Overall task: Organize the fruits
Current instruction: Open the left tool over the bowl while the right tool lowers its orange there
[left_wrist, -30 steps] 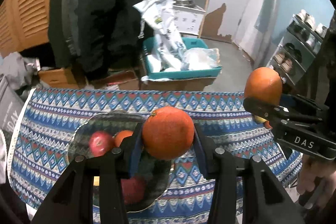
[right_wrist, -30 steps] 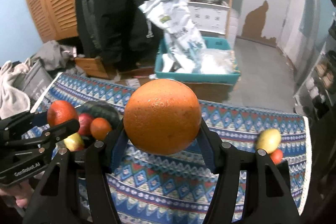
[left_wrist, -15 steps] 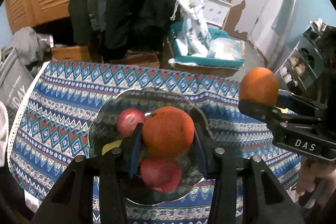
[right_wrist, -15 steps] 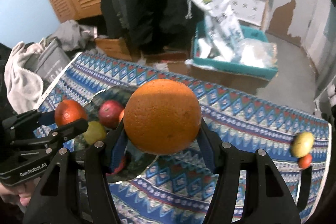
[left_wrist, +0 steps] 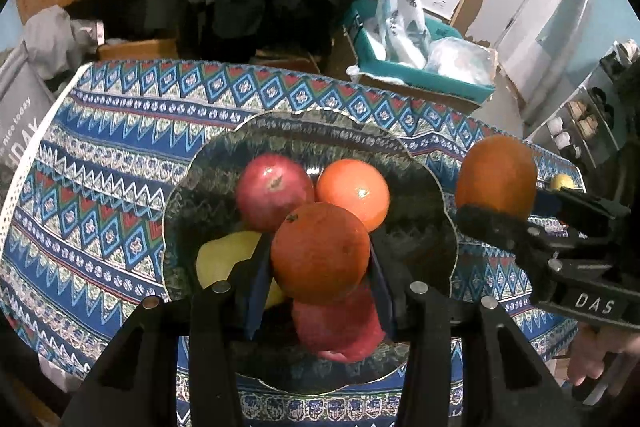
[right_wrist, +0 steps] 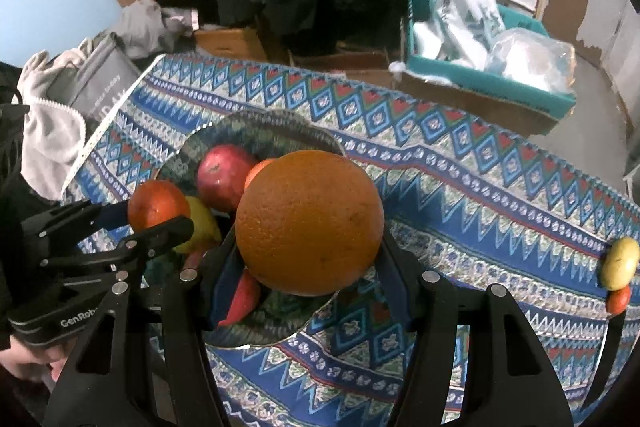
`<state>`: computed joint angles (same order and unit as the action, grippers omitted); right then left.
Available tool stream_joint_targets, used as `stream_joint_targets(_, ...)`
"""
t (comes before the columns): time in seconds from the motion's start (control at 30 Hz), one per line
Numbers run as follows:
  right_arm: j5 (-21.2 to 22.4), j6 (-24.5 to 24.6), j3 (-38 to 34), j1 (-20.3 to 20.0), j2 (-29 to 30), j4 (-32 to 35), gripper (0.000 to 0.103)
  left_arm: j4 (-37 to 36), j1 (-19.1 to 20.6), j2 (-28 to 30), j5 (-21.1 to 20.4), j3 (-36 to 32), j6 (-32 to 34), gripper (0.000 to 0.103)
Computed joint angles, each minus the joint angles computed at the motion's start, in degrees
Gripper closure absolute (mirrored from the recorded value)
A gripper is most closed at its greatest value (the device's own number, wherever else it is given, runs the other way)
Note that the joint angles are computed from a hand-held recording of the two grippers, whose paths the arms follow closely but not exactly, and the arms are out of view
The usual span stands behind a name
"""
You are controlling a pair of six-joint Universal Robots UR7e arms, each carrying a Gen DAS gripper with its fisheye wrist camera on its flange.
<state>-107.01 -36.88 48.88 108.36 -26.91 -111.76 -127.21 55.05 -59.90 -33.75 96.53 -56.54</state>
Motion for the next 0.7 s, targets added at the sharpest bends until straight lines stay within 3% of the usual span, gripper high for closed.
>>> stream_joint_targets(0.37,-1.7,-0.1,0.1,-0.3,1.3,2.3,0.041,0.5,1.7,0.6,-3.1,-0.2,-1.1,0.057)
stream_joint_targets(0.53,-2.0,0.9,-1.1,-0.5,2.1,5.0,0.039,0.4,1.6,0.5,-2.6,0.0,-1.2,0.041)
stream_joint_targets(0.7,-3.3,1.3,-1.2,-0.5,2.5,5.7,0.037,2.5,1.5,0.3,-2.5,-0.3,-2.3,0.04)
